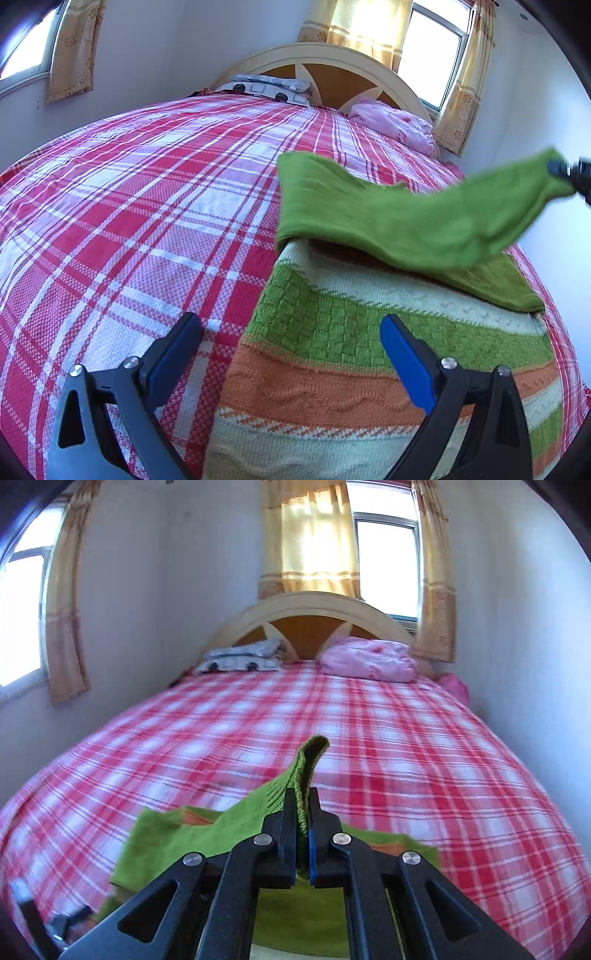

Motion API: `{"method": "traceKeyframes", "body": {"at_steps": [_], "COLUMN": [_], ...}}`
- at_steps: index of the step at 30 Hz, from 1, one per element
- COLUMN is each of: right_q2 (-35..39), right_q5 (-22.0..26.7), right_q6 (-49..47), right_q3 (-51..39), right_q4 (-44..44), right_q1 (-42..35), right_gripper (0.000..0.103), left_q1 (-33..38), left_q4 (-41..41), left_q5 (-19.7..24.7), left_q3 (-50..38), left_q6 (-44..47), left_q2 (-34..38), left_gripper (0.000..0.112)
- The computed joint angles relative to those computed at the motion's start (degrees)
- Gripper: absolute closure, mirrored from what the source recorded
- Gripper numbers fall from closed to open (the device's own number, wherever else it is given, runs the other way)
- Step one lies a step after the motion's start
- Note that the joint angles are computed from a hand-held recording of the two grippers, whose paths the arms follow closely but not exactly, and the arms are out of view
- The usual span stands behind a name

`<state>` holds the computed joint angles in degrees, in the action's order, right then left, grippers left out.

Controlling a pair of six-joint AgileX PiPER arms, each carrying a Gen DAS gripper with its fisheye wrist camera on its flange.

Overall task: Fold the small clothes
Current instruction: 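Grasp the sweater side edge with the right gripper and fold it inward, then open the right gripper and withdraw it from the folded side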

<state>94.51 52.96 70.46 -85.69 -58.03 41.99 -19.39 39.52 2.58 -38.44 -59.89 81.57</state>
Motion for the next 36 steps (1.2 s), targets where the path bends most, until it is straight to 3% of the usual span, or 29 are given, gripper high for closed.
{"method": "traceKeyframes", "body": {"at_steps": [5, 11, 17, 19, 21, 22, 24, 26, 27, 30, 31, 34, 36], "right_q2": [-2.54, -0.59, 0.89, 1.89, 2.59, 1.85, 0.5, -3.12, -6.09, -13.99, -14.54, -12.4, -7.75], "right_q5": [-3.87, -8.16, -13.91, -13.25, -11.73, -11.01, -3.93, -1.29, -3.11, -16.51, -18.34, -20.46, -18.63], "right_q6": [3.05, 4.77, 3.41, 0.02, -3.37, -2.67, 3.62, 11.31, 13.63, 12.44, 11.55, 8.46, 2.16], "right_q3": [9.85, 18.35, 21.79, 20.61, 19.94, 20.69, 21.37, 25.15, 27.74, 34.95, 35.47, 32.65, 27.04], "right_q4": [2.92, 5.08, 8.83, 12.18, 14.76, 13.71, 8.37, 4.39, 4.67, 11.35, 12.46, 12.81, 15.22], "right_q1": [-5.13, -10.9, -14.75, -15.4, -15.78, -15.5, -14.26, -13.54, -13.92, -16.79, -16.54, -14.05, -12.44], "right_gripper": [0.1, 0.1, 0.099, 0.099, 0.091, 0.081, 0.075, 0.075, 0.075, 0.075, 0.075, 0.075, 0.075], "left_q1": [-0.01, -0.21, -0.74, -0.78, -0.52, -0.51, -0.35, -0.35, -0.35, -0.58, -0.79, -1.23, -1.63], "left_q4": [3.56, 8.02, 12.83, 13.23, 9.82, 8.39, 7.74, 7.8, 7.8, 10.63, 11.93, 13.13, 14.17], "left_q5": [0.3, 0.64, 1.52, 1.61, 1.36, 1.39, 1.27, 1.37, 1.37, 1.79, 2.05, 2.77, 3.43], "left_q3": [-0.24, -0.3, -0.64, -0.75, -0.89, -0.96, -1.03, -1.07, -1.07, -1.19, -1.18, -1.44, -1.73], "left_q6": [-3.27, -7.65, -12.4, -12.65, -8.97, -7.51, -6.71, -6.69, -6.69, -9.44, -10.77, -11.9, -12.88], "left_q2": [0.35, 0.51, 0.89, 1.07, 1.21, 1.2, 1.31, 1.33, 1.33, 1.43, 1.41, 1.58, 1.81], "left_gripper": [0.013, 0.013, 0.012, 0.012, 0.011, 0.011, 0.011, 0.011, 0.011, 0.011, 0.011, 0.011, 0.011]}}
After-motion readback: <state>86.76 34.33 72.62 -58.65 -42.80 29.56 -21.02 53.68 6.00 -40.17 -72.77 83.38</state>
